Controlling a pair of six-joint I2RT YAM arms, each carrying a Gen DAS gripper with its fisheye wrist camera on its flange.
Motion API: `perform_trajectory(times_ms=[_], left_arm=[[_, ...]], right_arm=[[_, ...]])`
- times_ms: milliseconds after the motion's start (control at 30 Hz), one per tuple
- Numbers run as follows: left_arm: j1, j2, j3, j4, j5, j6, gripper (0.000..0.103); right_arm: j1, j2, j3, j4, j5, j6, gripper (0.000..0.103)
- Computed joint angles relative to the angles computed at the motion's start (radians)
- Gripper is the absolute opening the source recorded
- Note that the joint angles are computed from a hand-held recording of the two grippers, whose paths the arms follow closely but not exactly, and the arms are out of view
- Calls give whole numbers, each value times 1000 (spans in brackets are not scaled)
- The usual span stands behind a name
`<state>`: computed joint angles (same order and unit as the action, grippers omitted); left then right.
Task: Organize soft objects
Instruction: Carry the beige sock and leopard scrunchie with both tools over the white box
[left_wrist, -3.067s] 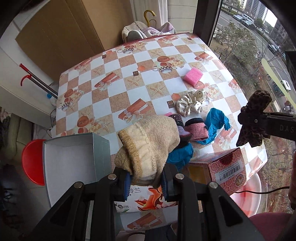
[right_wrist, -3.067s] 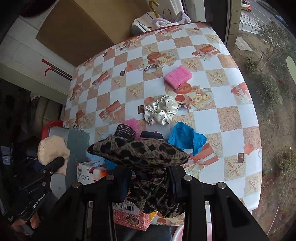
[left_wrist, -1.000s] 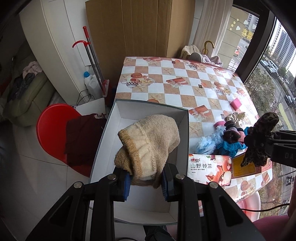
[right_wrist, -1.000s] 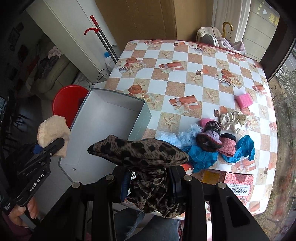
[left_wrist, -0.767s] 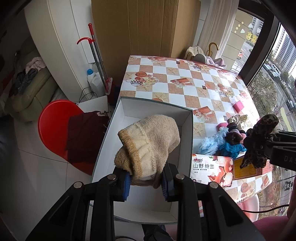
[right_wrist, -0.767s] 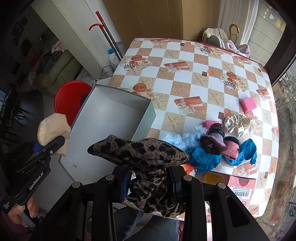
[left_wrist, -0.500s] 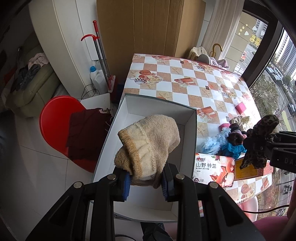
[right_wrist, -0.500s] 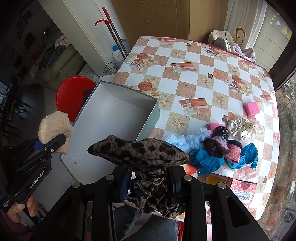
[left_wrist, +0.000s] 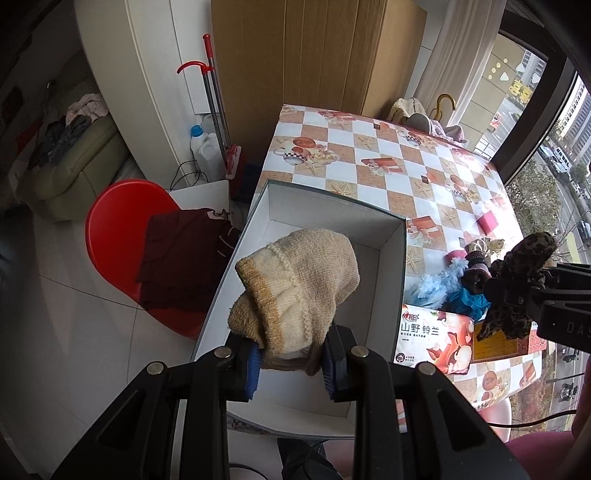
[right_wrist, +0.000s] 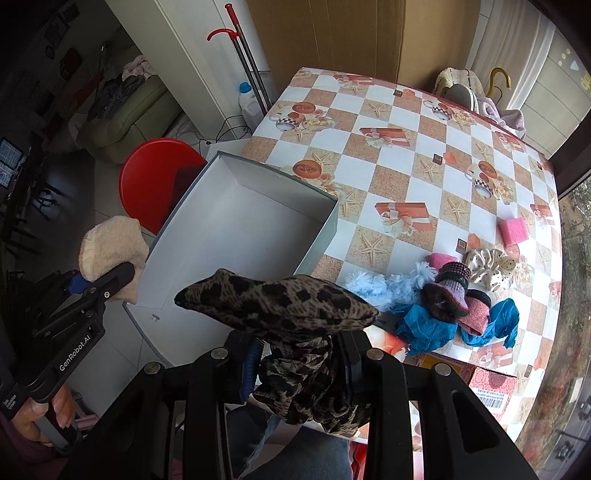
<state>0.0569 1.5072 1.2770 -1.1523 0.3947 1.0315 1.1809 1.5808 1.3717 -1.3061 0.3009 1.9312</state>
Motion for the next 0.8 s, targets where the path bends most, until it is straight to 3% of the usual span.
perform_trajectory(times_ms=[800], left_arm=[[54, 46, 31, 0, -5, 7, 29]], right_arm=[[-34, 40, 31, 28, -12, -81, 35]])
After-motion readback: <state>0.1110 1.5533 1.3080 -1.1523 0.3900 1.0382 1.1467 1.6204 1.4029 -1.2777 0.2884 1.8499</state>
